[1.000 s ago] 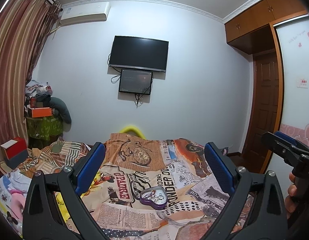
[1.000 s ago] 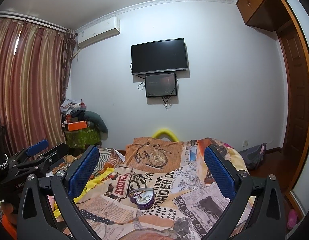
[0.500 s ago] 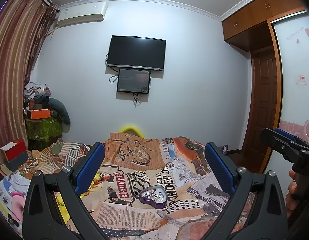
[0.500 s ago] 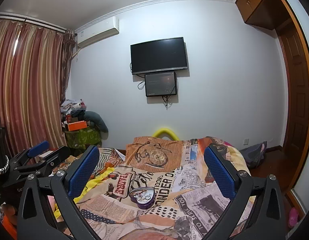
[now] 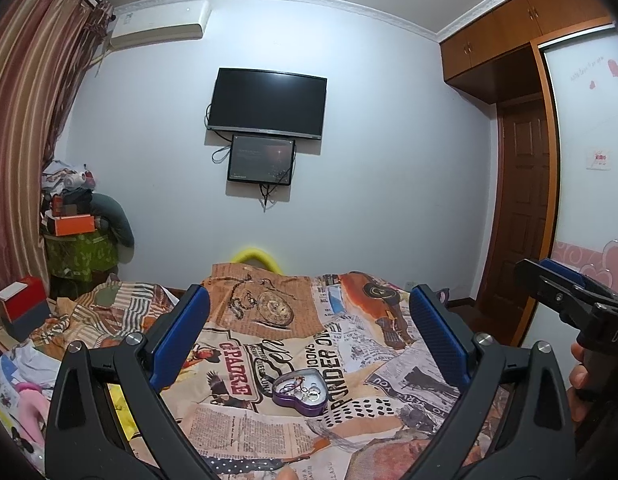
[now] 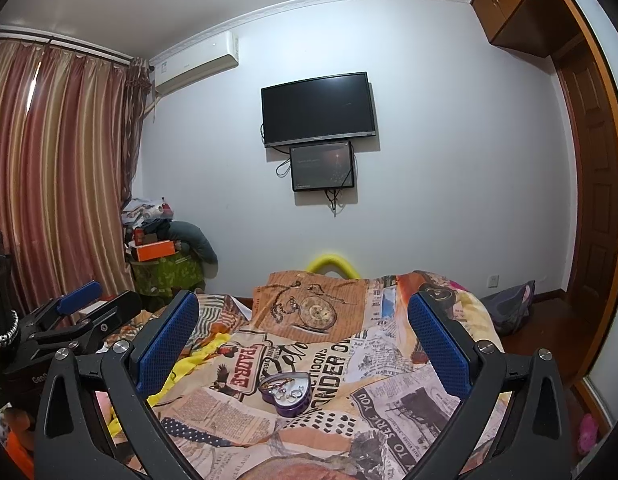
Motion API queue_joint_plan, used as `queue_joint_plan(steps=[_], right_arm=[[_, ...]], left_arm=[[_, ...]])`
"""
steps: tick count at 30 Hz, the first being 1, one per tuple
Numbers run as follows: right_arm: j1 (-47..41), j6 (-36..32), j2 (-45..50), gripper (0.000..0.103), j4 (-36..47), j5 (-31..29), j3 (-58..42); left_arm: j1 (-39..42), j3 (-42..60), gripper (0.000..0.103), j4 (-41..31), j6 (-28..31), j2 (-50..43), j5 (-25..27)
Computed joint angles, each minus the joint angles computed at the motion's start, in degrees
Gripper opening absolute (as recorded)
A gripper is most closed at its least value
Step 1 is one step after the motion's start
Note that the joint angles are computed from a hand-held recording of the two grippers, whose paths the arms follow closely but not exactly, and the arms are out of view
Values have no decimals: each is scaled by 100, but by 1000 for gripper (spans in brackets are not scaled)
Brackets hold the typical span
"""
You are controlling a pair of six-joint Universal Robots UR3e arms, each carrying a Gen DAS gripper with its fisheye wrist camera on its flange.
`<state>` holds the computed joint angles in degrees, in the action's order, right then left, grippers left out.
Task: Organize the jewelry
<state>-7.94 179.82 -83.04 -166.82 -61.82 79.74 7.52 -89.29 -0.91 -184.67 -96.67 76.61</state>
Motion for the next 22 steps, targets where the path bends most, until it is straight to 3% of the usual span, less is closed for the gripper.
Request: queue_joint_plan(steps=[22], right_arm=[[44, 69, 91, 103, 34, -35, -44]], left_arm=[[171, -18, 100, -81, -121, -13, -266]])
